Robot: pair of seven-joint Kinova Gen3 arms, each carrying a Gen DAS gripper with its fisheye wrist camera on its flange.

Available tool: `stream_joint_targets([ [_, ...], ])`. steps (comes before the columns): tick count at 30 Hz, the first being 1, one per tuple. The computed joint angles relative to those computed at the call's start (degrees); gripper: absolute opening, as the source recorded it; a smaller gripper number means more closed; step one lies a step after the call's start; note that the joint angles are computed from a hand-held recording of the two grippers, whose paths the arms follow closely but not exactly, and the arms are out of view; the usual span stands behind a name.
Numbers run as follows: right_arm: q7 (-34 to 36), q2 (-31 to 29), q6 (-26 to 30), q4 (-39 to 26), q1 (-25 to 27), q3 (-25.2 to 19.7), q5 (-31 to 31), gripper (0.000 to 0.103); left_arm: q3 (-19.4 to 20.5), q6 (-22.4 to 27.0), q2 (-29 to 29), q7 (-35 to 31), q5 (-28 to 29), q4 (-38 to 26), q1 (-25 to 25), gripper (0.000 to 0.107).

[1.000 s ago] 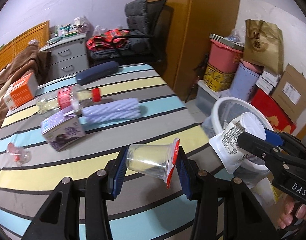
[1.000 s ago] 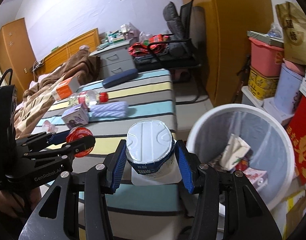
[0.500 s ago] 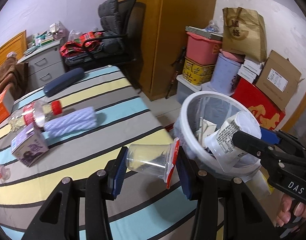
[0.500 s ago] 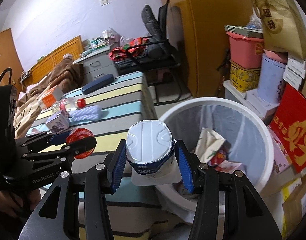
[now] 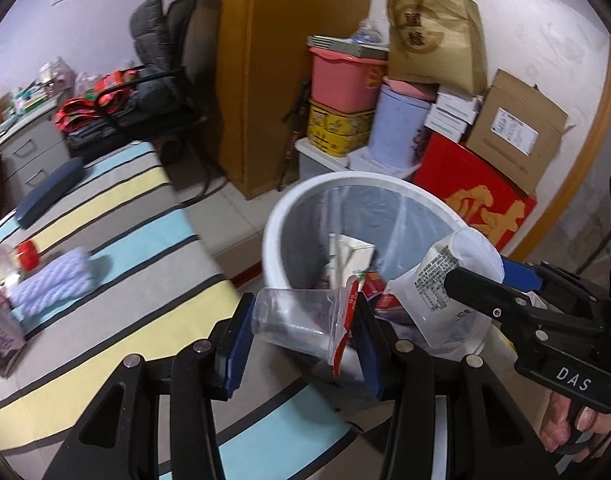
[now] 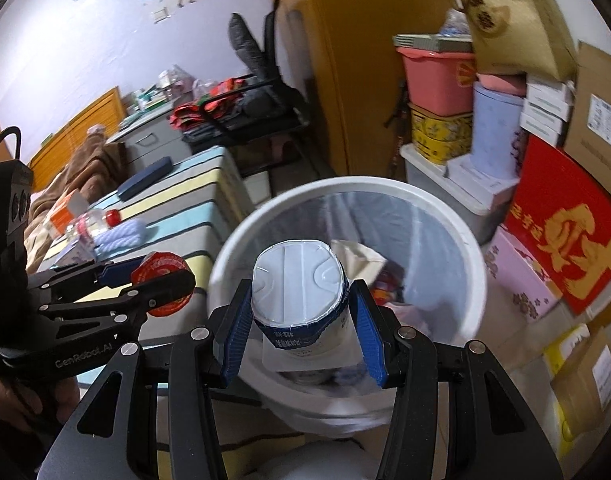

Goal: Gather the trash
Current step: 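Carry both cups over the bin and open both tools to drop them, then move both open tools back over the table toward the remaining items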

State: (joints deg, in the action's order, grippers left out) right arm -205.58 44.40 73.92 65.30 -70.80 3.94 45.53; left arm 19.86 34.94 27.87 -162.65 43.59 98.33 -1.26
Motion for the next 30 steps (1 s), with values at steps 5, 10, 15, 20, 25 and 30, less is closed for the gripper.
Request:
stream_joint_targets([
  [5,-2.3,-0.9,-0.5,2.0,0.3,-0.3,-0.6,0.050,-0.5,1.1,1.7,2.6,-2.2,-1.9,2.5,0.049],
  [10,-2.8,-1.4,-2.9,3.8,1.6,-0.9,-1.1,0.050,0.0,1.7,3.3,4.3,-3.9,-3.4,3.8,0.049],
  [15,-5.2,-2.4,-5.9,6.6,2.2,-1.0,-1.3,0.051,1.0,3.0,5.0,4.8,-4.4,-5.1,3.6,0.057],
  [20,-8.1,-2.7,-5.4,7.8,1.5,-0.6,-0.3,0.062,1.8,2.7,5.9,4.1,-2.9,-5.5,2.8,0.066],
  [25,-9.4,-2.8,-4.2,7.9,1.3,-0.8,0.4,0.062,1.6,2.3,6.0,5.0,-2.8,-5.8,2.5,0.067],
  [30,-8.6,-2.4,-2.5,6.2,1.2,-1.1,1.0,0.062,1.3,0.8,4.8,5.1,-2.6,-4.6,1.7,0.067],
])
